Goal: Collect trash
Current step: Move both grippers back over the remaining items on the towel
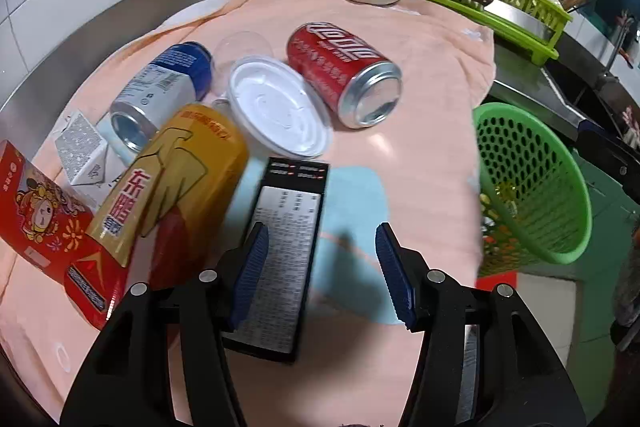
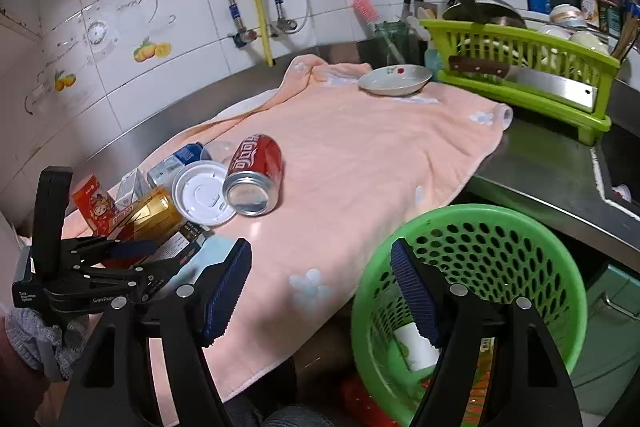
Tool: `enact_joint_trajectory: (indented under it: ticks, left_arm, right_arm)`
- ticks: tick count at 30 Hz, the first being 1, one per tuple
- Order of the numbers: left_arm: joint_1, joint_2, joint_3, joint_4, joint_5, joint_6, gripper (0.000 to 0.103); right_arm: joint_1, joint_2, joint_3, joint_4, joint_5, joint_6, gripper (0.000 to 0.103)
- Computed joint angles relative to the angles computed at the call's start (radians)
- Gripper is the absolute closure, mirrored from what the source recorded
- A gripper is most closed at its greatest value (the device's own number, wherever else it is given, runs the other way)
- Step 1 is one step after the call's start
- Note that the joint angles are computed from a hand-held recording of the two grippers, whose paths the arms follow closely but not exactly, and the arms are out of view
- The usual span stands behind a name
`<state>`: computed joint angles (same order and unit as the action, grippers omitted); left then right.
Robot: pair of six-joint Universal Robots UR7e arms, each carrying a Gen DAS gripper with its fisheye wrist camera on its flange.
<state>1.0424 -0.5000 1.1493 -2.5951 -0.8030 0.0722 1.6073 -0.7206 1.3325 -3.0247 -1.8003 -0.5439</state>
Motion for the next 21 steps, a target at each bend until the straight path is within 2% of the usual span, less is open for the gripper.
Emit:
enact_joint_trajectory:
  ticks: [6, 16, 21]
  left_arm:
    - [0.005, 0.001, -0.003, 0.014, 0.036, 0.009, 0.047]
    - [-0.001, 0.008, -0.004, 0.020, 0.041, 0.028, 0.047]
    - [-0.002, 0.016, -0.009, 0.017, 0.069, 0.038, 0.047]
  right_arm:
    - [0.000, 0.028, -0.030, 0.040, 0.013, 0.003, 0.033]
    - [-0.003, 0.042, -0.046, 0.064, 0.035, 0.006, 0.033]
    - [-0.006, 0.043, -0.044, 0.069, 0.043, 0.004, 0.033]
